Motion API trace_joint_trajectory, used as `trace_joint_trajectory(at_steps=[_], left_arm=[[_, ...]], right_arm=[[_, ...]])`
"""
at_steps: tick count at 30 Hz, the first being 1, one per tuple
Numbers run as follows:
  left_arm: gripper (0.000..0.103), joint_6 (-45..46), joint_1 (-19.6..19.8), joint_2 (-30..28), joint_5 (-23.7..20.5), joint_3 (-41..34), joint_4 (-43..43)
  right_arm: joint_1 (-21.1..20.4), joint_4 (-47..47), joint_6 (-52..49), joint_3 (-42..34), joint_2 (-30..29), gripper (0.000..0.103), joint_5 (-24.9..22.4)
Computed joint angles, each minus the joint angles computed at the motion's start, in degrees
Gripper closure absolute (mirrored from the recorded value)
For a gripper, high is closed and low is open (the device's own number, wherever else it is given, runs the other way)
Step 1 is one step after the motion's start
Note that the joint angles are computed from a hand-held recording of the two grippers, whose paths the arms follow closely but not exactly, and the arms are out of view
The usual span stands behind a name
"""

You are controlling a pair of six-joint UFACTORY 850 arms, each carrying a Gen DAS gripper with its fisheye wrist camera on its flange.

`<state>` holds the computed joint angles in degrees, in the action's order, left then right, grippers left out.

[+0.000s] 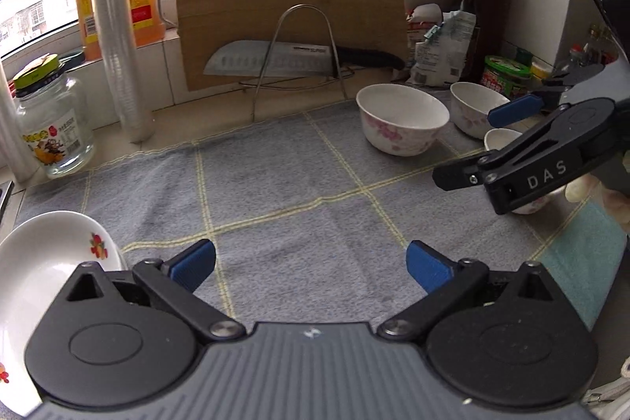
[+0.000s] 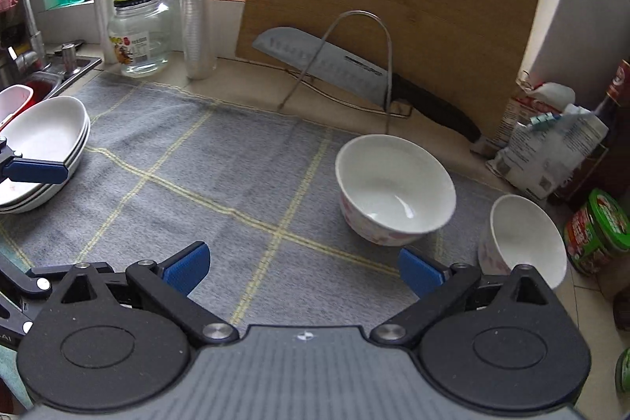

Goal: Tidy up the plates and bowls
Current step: 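Move the right tool to the white bowls by the cutting board, then close the right tool on the rim of a white bowl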

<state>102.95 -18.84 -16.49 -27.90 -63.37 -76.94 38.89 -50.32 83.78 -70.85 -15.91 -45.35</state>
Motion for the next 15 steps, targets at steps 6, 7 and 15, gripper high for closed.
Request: trace_joint_trajectory(at_steps=[6, 7, 15], left_arm=[[0.001, -2.2, -5.1, 1.0, 2.1, 1.1, -0.5], [0.001, -2.3, -5.8, 1.2, 2.6, 1.4, -0.7], [0.001, -5.7, -12.0, 1.2, 5.7, 1.8, 1.9]], right_arm=[[-0.5, -1.7, 3.6, 8.6, 7.5, 0.000, 0.0], [-0.7, -2.1, 3.9, 9.9, 8.7, 0.000, 0.4], [-3.0, -4.6, 7.7, 20.0, 18.3, 0.000, 4.4]])
